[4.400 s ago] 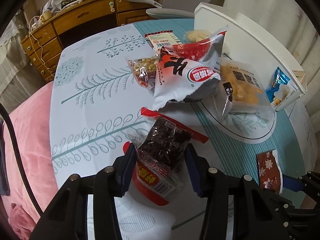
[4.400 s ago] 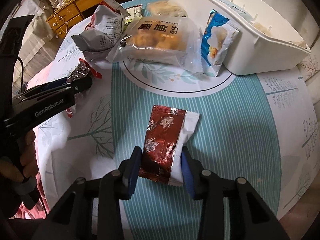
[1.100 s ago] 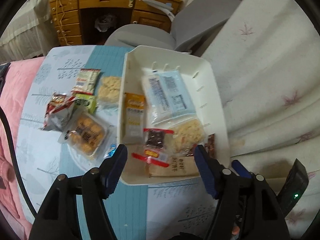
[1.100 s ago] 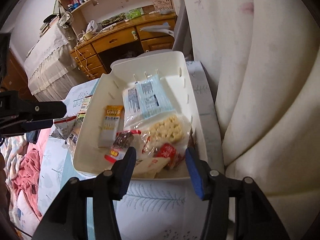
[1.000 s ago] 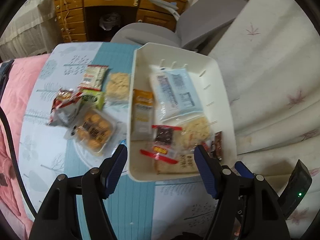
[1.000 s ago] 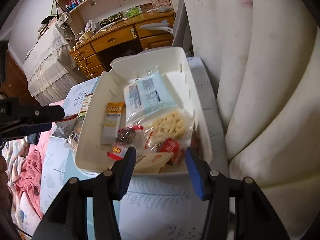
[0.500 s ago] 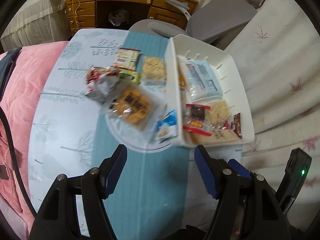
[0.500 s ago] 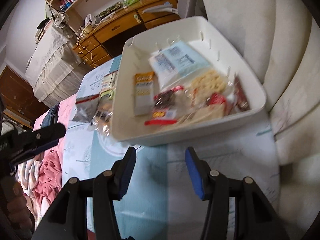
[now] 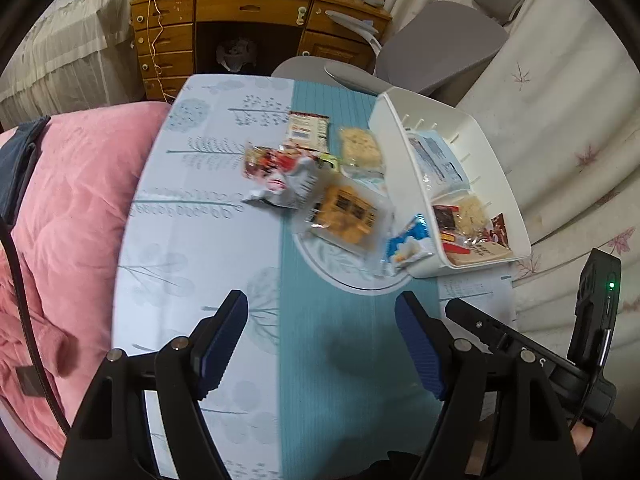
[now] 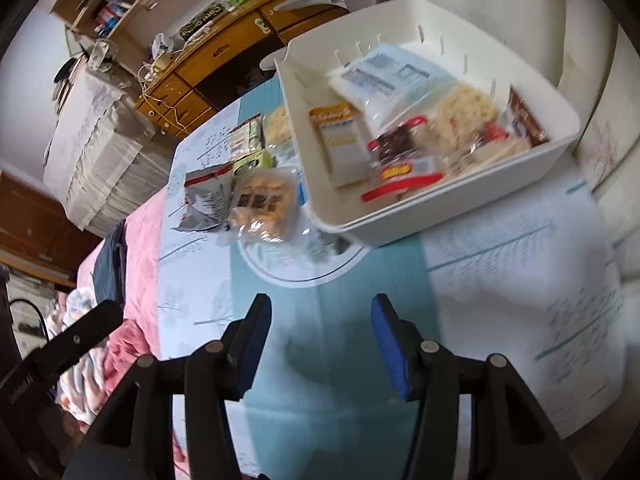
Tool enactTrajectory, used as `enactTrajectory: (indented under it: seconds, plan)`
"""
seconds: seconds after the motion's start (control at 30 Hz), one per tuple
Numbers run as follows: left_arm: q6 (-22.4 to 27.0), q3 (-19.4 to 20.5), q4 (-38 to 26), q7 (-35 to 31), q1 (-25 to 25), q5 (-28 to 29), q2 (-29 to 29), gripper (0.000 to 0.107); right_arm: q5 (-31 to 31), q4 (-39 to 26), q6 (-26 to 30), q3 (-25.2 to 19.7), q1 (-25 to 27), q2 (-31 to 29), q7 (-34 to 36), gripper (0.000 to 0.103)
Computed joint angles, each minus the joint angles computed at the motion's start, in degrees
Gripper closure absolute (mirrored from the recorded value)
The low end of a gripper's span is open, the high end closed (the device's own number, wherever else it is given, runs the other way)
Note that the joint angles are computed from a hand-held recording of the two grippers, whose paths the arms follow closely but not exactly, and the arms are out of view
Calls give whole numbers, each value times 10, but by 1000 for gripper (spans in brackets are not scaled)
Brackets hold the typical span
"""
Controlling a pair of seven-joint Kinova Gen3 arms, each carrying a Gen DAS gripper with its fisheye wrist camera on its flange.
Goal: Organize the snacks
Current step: 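Move both grippers back toward the remaining snacks on the table, then grasp the red-white chip bag with the left gripper while the right gripper grasps the yellow bread bag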
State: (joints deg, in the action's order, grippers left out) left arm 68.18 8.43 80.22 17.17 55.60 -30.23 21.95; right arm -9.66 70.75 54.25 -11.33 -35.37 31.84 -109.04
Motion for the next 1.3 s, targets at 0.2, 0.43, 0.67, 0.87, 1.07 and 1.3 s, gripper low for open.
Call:
enactTrajectory:
  seconds: [0.2, 0.43, 0.67, 0.87, 1.07, 1.3]
  plan:
    - [-21, 5, 86, 30, 1, -47, -52, 27, -3, 0, -20, 5, -32, 8, -68, 38]
    - [-94, 29, 170, -28, -68, -51, -98, 26, 24, -7, -46, 22, -75, 25, -169, 25]
    - [-170, 32, 216, -93, -124, -41, -111, 25, 69, -41, -51, 37, -110, 53, -234, 9]
    - [-232, 19, 237, -118, -152, -32, -105, 21, 127, -85, -43, 64, -151, 84, -279, 9]
    - [-272, 1, 231, -154, -176, -2, -84, 21, 178, -125, -34, 83, -183, 116, -299, 9]
    - [-318, -4, 218, -278, -227, 93, -60, 18, 215, -162, -23, 100, -204, 153, -323, 9]
